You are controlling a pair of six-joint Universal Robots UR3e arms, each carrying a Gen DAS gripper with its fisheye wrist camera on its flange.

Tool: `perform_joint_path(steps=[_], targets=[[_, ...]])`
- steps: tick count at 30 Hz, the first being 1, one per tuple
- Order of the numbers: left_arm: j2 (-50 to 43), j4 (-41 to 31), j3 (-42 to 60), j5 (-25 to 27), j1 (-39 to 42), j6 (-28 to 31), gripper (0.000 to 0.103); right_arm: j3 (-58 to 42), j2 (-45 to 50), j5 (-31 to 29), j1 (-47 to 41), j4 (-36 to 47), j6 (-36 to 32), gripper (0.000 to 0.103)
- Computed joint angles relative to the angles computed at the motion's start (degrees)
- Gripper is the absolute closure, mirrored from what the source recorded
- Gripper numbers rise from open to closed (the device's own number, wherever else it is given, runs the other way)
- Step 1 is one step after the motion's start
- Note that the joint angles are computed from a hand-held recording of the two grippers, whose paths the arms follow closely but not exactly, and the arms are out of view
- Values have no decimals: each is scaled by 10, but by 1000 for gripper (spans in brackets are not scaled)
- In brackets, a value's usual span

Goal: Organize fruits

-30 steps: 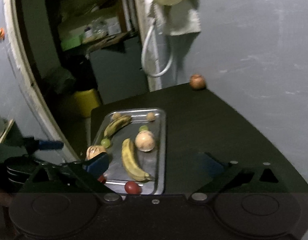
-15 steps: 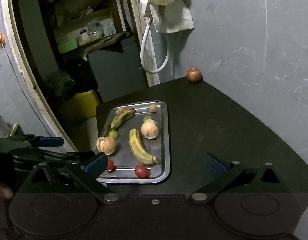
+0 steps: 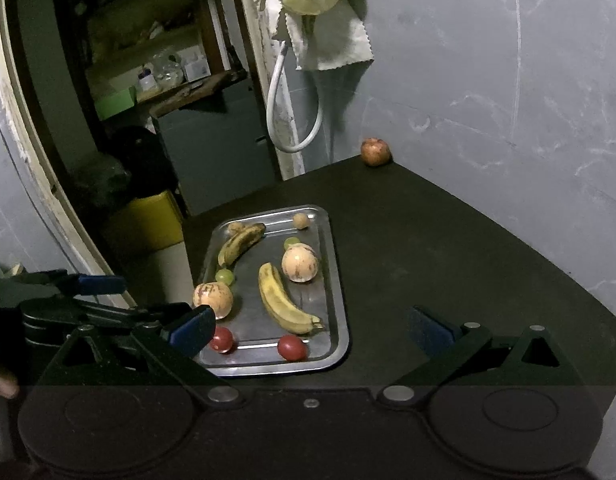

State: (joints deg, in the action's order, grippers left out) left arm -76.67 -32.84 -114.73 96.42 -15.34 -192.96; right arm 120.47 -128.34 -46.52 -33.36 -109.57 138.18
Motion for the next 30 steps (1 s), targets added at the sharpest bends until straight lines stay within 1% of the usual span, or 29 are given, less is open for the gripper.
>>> perform_joint_path(steps=[9,30], targets=[[14,-1,-12,-13,14,7,0,-3,20,-8,23,-32,21,1],[15,3,-17,-8,13,1,0,1,18,-8,24,-34,16,1]])
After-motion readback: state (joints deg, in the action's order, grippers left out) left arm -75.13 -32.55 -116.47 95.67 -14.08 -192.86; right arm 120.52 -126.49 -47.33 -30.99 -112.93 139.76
